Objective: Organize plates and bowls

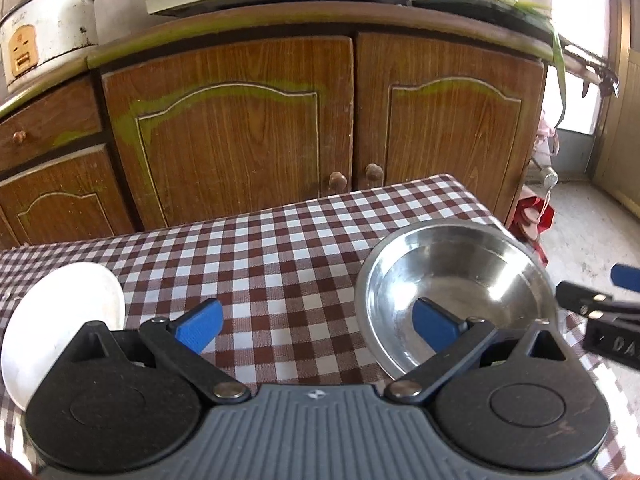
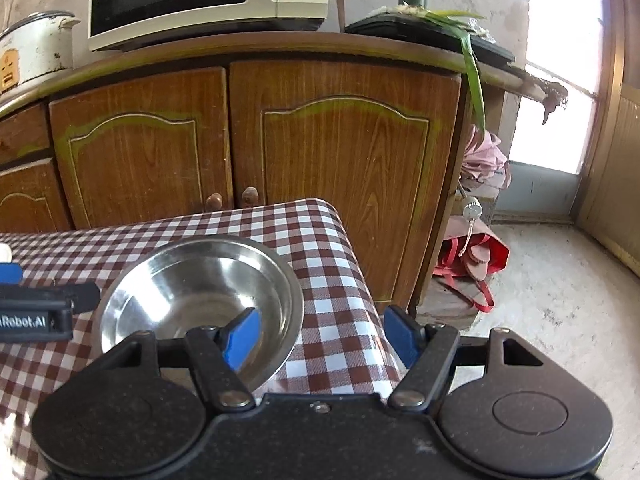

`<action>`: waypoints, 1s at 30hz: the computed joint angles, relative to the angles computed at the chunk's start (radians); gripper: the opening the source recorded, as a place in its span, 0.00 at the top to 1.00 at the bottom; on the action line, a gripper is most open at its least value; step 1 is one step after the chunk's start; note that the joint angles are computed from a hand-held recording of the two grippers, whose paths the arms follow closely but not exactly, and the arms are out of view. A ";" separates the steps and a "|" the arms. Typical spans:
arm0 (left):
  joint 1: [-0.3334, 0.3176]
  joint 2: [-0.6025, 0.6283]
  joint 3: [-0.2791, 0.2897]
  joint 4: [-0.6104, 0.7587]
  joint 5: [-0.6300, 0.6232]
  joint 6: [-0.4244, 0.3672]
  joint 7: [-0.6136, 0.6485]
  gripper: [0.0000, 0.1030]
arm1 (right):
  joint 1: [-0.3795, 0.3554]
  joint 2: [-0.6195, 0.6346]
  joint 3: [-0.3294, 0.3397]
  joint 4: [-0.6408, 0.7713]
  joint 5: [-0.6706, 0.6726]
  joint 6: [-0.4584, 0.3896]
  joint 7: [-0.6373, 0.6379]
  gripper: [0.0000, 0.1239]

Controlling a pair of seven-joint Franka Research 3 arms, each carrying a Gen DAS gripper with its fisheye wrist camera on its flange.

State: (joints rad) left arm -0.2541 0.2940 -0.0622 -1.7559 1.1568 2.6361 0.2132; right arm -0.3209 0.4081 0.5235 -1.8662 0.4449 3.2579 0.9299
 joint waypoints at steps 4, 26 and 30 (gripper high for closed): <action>0.010 0.027 0.005 0.026 -0.018 0.021 0.016 0.00 | 0.062 0.022 -0.070 0.042 -0.004 -0.010 0.023 0.34; 0.034 0.199 0.032 0.163 -0.230 0.169 0.220 0.43 | 0.188 0.162 -0.189 0.241 0.104 -0.165 -0.010 0.55; 0.006 0.202 0.060 0.156 -0.279 0.222 0.269 0.72 | 0.135 0.150 -0.097 0.215 0.192 -0.142 -0.122 0.82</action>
State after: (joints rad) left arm -0.2484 0.4963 -0.0024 -1.5995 0.8773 2.8577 0.4818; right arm -0.1860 0.5585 0.4261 -1.6515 0.6366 3.1164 0.8077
